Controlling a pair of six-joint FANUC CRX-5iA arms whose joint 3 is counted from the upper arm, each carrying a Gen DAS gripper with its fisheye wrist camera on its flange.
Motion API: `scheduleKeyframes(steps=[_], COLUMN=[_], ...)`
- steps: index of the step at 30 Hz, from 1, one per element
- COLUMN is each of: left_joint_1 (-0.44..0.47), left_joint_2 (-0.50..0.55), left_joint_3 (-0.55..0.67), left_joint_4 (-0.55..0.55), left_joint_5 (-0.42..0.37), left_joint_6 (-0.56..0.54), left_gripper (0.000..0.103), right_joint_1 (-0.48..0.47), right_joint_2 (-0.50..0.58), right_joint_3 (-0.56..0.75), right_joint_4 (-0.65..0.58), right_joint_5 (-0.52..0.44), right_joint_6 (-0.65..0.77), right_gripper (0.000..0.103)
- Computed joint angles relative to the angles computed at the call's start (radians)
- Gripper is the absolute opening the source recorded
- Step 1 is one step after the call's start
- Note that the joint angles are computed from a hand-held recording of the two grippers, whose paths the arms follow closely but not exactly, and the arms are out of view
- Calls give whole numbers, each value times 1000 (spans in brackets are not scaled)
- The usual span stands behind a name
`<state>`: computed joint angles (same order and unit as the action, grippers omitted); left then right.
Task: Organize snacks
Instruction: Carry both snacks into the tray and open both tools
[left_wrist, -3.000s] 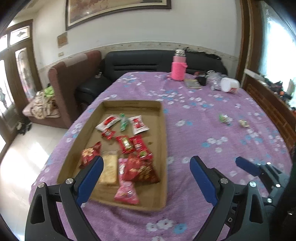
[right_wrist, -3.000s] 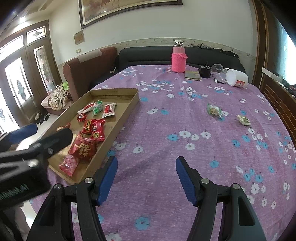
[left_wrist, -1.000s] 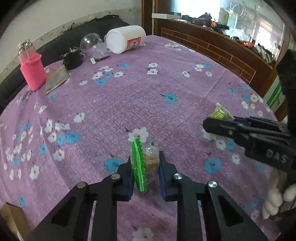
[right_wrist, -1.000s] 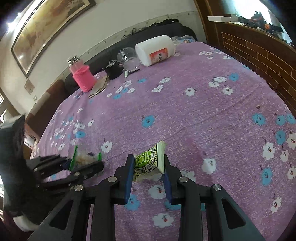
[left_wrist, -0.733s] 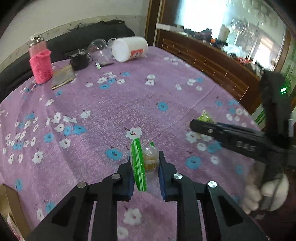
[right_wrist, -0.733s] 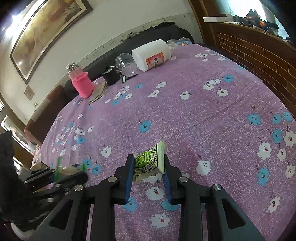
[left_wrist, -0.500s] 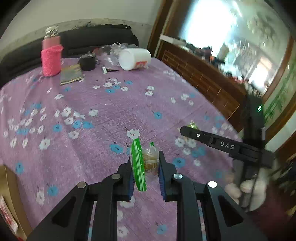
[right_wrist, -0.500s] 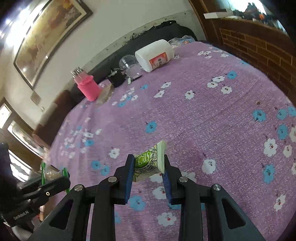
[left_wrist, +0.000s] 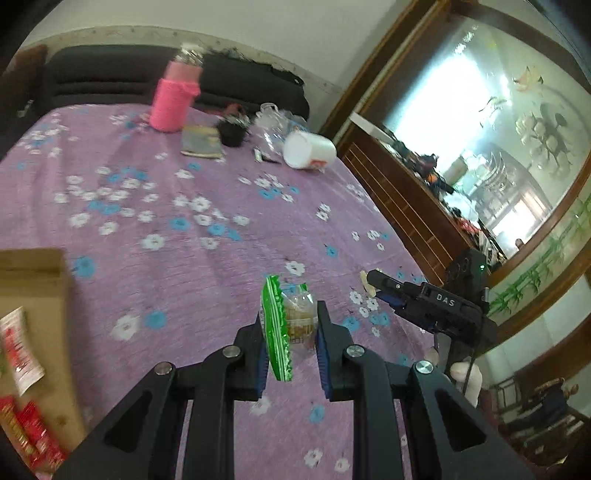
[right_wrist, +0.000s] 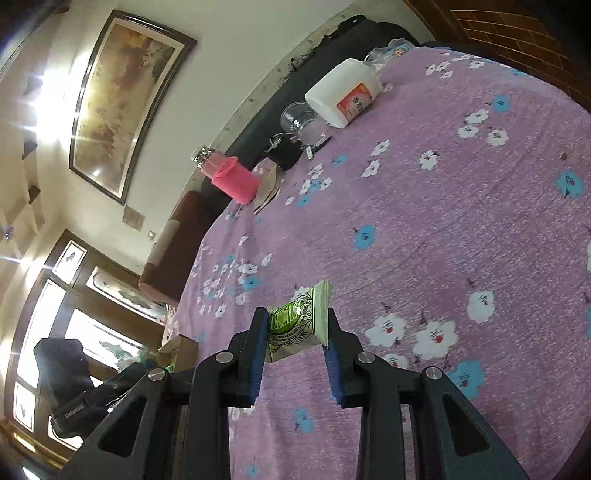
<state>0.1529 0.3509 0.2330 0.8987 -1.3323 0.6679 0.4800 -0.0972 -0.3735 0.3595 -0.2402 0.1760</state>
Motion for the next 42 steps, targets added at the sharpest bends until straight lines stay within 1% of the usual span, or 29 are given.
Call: scheduleKeyframes(steps=[1, 2, 5, 11, 16, 19, 23, 29, 32, 34, 37, 39, 42], left_joint_1=[13, 34, 87, 197, 284, 328, 386, 434, 439, 437, 427, 412, 390], left_joint_2=[-14, -40, -88, -160, -204, -219, -211, -180, -141, -123, -89, -60, -16], left_joint_3=[-15, -45, -102, -179, -260, -297, -310, -273, -223, -202, -160, -124, -66], left_joint_4=[7, 21, 62, 100, 143, 142, 137, 110, 76, 55, 15, -19, -65], left_joint_5=[4, 9, 4, -6, -5, 12, 19, 53, 63, 70, 82, 92, 82], left_joint_6=[-10, -31, -83, -171, -239, -258, -254, -218, -160, -136, -96, -60, -11], left_gripper=[20, 20, 21, 21, 21, 21, 21, 21, 21, 21, 21, 21, 21], right_joint_1=[3, 10, 39, 158, 236, 279, 327, 364, 374, 376, 383, 388, 384], right_joint_2=[4, 9, 20, 5, 28, 69, 144, 268, 340, 404, 512, 573, 670], right_joint_3=[4, 4, 22, 59, 126, 194, 299, 486, 599, 699, 855, 940, 1076], right_joint_4=[9, 68, 163, 246, 269, 251, 202, 84, 16, -51, -108, -121, -143], right_joint_5=[-10, -34, -125, -270, -337, -372, -404, -449, -470, -491, -568, -613, -694], right_joint_6=[-2, -47, -110, -126, -104, -47, 49, 228, 326, 411, 508, 548, 595], right_gripper=[30, 30, 30, 30, 31, 31, 31, 31, 31, 31, 32, 32, 32])
